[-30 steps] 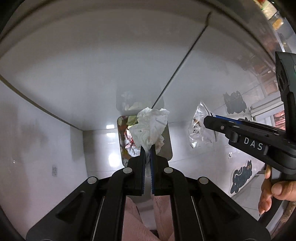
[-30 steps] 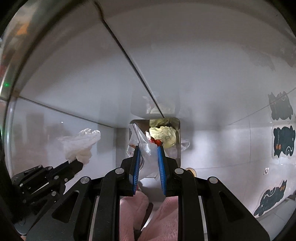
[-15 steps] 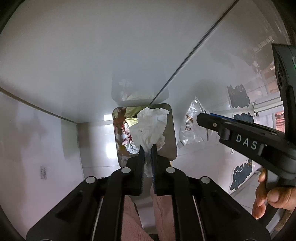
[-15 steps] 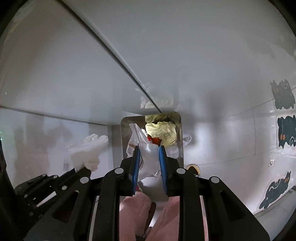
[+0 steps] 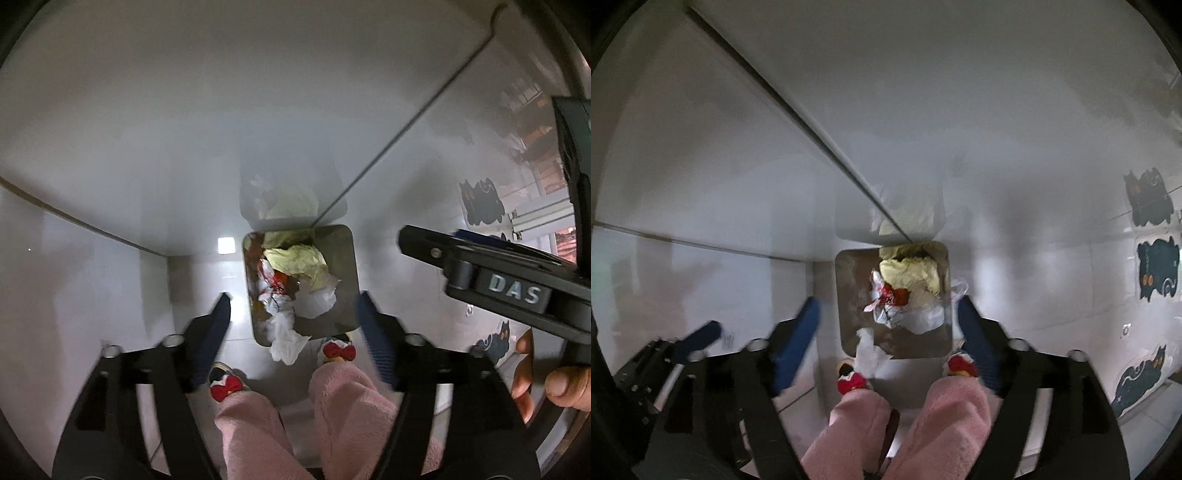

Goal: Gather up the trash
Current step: 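Carry the tissue and clear bag over the bin and release both, then grasp the foil ball with the left gripper while the right grasps the yellow panda snack bag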

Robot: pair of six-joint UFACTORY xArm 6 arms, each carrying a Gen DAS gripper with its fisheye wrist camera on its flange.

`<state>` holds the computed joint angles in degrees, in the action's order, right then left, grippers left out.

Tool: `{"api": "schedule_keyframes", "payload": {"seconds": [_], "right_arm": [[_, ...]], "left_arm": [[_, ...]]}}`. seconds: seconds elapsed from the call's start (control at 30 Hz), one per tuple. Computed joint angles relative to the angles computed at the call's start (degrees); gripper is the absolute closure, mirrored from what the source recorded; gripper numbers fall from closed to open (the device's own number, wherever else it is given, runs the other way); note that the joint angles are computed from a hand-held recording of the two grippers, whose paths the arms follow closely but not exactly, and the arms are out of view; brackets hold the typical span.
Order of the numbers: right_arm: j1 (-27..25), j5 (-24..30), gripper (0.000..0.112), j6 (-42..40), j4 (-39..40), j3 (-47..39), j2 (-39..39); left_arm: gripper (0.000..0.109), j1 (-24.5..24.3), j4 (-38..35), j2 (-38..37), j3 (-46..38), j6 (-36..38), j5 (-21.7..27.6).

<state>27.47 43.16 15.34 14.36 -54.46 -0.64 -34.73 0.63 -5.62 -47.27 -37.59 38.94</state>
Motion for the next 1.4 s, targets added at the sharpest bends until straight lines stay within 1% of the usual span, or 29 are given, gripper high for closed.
{"api": "schedule_keyframes", "payload": {"seconds": [0.03, 0.1, 0.13, 0.2, 0.27, 0.4, 0.5, 0.6, 0.67, 0.8, 0.9, 0.97, 1.1, 1.17, 1.23, 1.33, 1.37, 1.4], "right_arm": [[-0.04, 0.4, 0.02, 0.87, -1.23, 0.1, -1.13], [-0.14, 1.54, 0.015, 2.24, -3.63, 0.1, -3.2], [-0.18, 2.04, 0.013, 2.4, -4.08, 0.17, -4.16], [-0.59, 3.34, 0.013, 1.61, -2.9, 0.35, -6.49], [-0.87, 4.88, 0.013, 1.26, -2.18, 0.07, -8.48], [-1.08, 8.58, 0.013, 1.18, -2.81, -2.45, -13.28], [-1.27, 9.6, 0.013, 0.74, -4.07, -5.61, -15.59], [-1.48, 9.92, 0.013, 1.03, -5.94, -9.81, -15.88], [-1.82, 9.77, 0.013, 1.32, -6.12, -12.79, -14.67], [-2.94, 9.17, 0.013, 1.14, -5.54, -20.75, -9.9], [-3.3, 9.22, 0.013, -0.41, -6.12, -28.35, -4.38], [-3.07, 9.57, 0.013, -0.53, -6.27, -32.76, -1.14], [-3.07, 11.01, 0.013, -1.28, -6.42, -45.46, 8.79], [-3.32, 12.39, 0.013, -1.51, -6.14, -52.24, 14.16], [-3.47, 13.63, 0.014, -1.32, -6.07, -57.05, 18.04], [-3.74, 17.45, 0.014, -0.67, -5.77, -68.71, 26.47], [-3.84, 19.22, 0.015, -0.49, -5.61, -74.2, 30.33], [-3.87, 20.31, 0.017, -0.4, -5.5, -77.5, 32.58]], "left_arm": [[0.028, 0.1, 0.35, -1.26, 0.29, -0.24, 0.43], [0.019, 0.27, 0.36, -3.53, 0.71, 0.11, 1.52], [0.018, 0.26, 0.93, -4.9, 0.62, 0.31, 2.71], [0.014, 0.01, 2.64, -7.04, 0.48, -0.19, 4.38], [0.014, -0.33, 4.84, -9.43, -0.21, -1.66, 6.89], [0.014, -0.71, 8.11, -13.69, -2.03, -4.35, 10.17], [0.014, -0.86, 11.33, -16.06, -5.22, -5.53, 12.97], [0.014, -0.75, 14.45, -17.31, -8.21, -6.17, 14.77], [0.014, -0.21, 15.98, -17.09, -10.49, -6.05, 15.53], [0.014, 1.61, 17.95, -15.24, -16.01, -3.86, 16.89], [0.014, 3.19, 18.74, -13.05, -20.06, -1.95, 17.09], [0.014, 4.66, 18.86, -11.36, -22.58, -0.44, 16.64], [0.015, 7.91, 18.43, -7.11, -27.55, 2.34, 14.76], [0.017, 9.76, 17.45, -4.54, -29.92, 3.73, 13.53], [0.019, 11.43, 16.09, -1.74, -32.52, 5.4, 12.68], [0.021, 13.18, 15.14, 2.09, -35.9, 7.33, 11.81], [0.023, 13.68, 14.58, 3.48, -37.12, 8.1, 11.58], [0.024, 14.3, 13.83, 5.03, -38.45, 9.04, 11.29]]}}
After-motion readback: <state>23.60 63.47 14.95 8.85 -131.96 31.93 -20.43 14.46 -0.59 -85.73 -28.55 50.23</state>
